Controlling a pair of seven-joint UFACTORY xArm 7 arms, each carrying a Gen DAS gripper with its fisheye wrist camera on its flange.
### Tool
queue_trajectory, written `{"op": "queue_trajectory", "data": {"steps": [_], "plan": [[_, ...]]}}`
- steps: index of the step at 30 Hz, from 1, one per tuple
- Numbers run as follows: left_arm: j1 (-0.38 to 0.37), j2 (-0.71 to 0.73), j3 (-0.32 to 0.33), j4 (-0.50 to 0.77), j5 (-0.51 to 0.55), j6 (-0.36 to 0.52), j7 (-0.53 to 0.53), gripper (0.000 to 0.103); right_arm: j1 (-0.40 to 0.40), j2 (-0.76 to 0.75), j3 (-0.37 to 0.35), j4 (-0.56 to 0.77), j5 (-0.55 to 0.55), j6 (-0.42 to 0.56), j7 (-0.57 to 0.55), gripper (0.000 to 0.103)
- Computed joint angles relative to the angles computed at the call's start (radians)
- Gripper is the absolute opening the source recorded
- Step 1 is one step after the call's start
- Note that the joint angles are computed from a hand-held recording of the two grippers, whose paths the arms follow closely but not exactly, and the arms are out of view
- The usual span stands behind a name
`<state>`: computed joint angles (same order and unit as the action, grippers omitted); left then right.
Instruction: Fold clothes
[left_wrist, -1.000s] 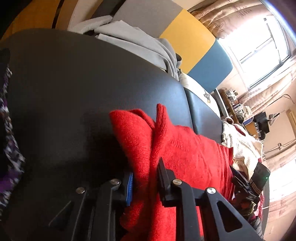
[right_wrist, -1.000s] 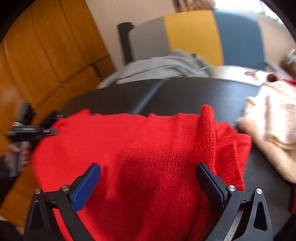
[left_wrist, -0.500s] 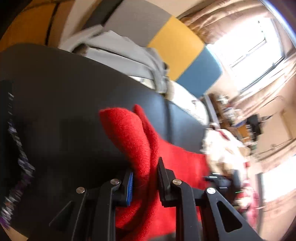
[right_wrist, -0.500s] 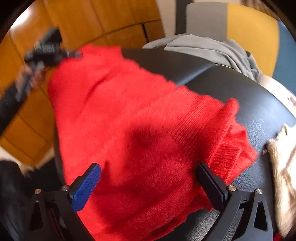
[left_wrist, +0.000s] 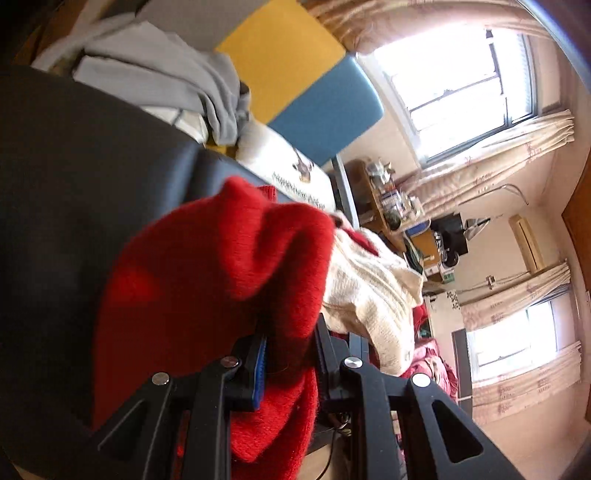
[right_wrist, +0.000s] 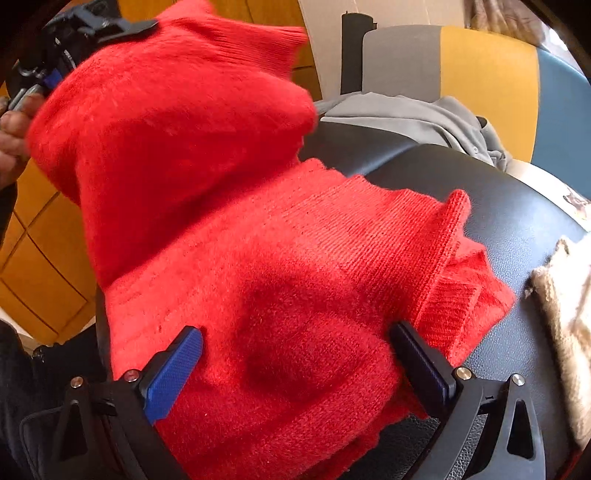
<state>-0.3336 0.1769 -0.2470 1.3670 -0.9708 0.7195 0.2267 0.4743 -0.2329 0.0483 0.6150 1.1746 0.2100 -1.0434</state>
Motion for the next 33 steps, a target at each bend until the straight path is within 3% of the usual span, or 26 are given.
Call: {"op": "queue_trajectory", "data": {"steps": [8,13,16,18,21,23,26,31,33], "plan": [[-0.106,0.183,-0.032,0.139,0.240,-0.032,-0.257,0.014,-0.005,0.002,-0.001,0.012,0.115,0.010,-0.091,0.103],[-0.122,0.270,-0.053,0.208,0.326,0.004,-0.359,0.014,-0.023,-0.002,0.010,0.016,0.174,0.025,-0.139,0.103],[-0.106,0.256,-0.075,0.187,0.323,-0.004,-0.357,0.016,-0.035,-0.012,0.016,0.016,0.214,0.036,-0.171,0.103],[-0.076,0.258,-0.103,0.211,0.282,0.046,-0.307,0.018,-0.043,-0.027,0.025,0.010,0.232,0.031,-0.182,0.103],[-0.069,0.282,-0.111,0.270,0.259,0.147,-0.291,0.024,-0.058,-0.078,0.044,-0.029,0.144,0.018,-0.083,0.103],[-0.068,0.302,-0.113,0.313,0.248,0.215,-0.287,0.024,-0.070,-0.139,0.054,-0.078,0.034,0.019,0.035,0.103],[-0.055,0.276,-0.121,0.304,0.193,0.240,-0.234,0.024,-0.118,-0.326,0.093,-0.203,-0.107,0.045,0.244,0.103],[-0.013,0.109,-0.078,0.178,0.116,0.158,-0.080,0.026,-0.123,-0.588,0.139,-0.309,-0.207,0.102,0.492,0.103],[-0.020,0.048,-0.042,0.123,0.155,0.087,-0.056,0.026,-0.093,-0.647,0.162,-0.318,-0.219,0.092,0.556,0.103]]}}
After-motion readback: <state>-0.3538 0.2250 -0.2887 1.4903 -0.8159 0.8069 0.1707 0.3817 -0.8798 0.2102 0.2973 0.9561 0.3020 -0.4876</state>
